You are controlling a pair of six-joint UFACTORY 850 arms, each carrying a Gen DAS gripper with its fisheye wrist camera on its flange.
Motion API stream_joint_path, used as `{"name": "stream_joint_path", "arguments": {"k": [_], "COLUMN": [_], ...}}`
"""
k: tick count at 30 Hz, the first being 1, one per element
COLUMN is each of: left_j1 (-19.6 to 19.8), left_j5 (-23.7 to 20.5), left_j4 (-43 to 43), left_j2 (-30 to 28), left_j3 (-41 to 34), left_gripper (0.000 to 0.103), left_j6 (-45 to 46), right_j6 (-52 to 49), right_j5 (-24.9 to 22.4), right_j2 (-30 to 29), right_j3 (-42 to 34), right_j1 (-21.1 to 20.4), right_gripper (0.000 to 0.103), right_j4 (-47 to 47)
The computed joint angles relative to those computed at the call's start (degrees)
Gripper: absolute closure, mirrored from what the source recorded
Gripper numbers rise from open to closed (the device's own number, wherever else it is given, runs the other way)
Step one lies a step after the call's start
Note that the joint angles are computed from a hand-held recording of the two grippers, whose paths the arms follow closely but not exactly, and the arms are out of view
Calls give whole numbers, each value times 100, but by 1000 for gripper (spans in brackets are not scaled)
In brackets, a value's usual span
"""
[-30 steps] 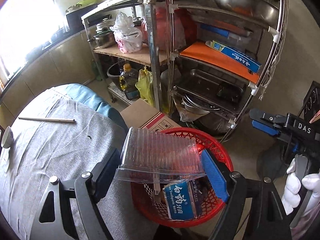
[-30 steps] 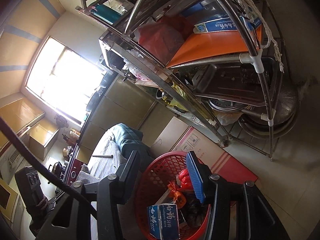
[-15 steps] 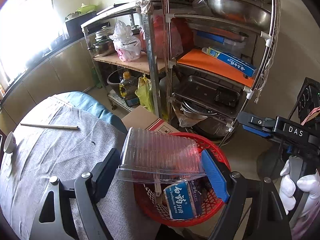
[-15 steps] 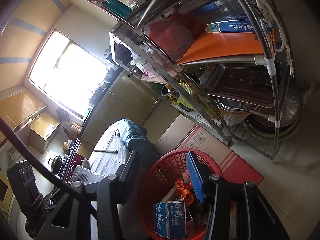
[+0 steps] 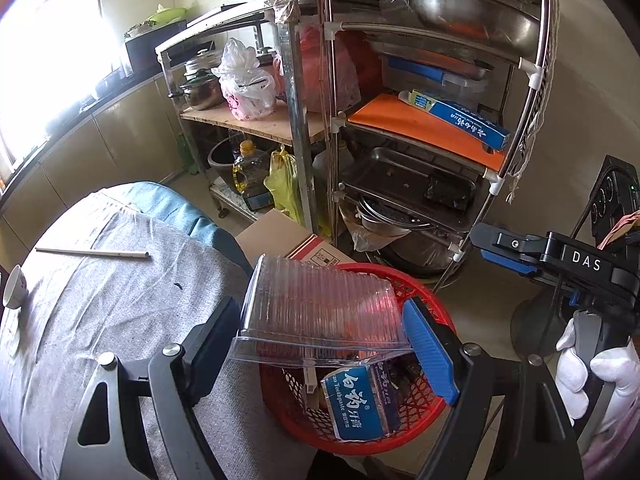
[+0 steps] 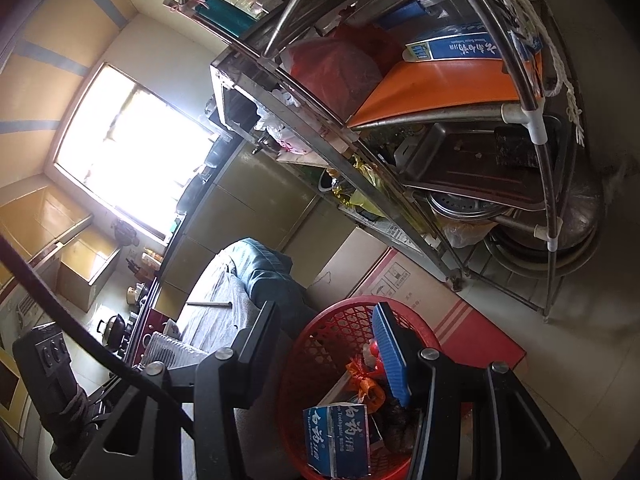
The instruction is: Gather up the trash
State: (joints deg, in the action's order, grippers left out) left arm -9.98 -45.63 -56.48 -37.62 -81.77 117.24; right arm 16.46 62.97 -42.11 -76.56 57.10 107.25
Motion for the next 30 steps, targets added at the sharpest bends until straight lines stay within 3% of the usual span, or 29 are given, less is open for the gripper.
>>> {"name": "stream_joint_path", "arguments": {"k": [21,30], "left_j1": [-6,344], "left_j5": [26,299], "left_j4": [284,85], "left_j2": [-192,-340], "left_j3": [-193,-378], "left_gripper": [19,19], "left_j6": [-370,-93], "right_j6": [193,-73], "right_j5": [-111,-138], "right_j2": [-23,-67], "right_j3": [47,-122], "right_j1": [-12,-48], "right_gripper": [51,51], "right_j4": [-39,-80]}}
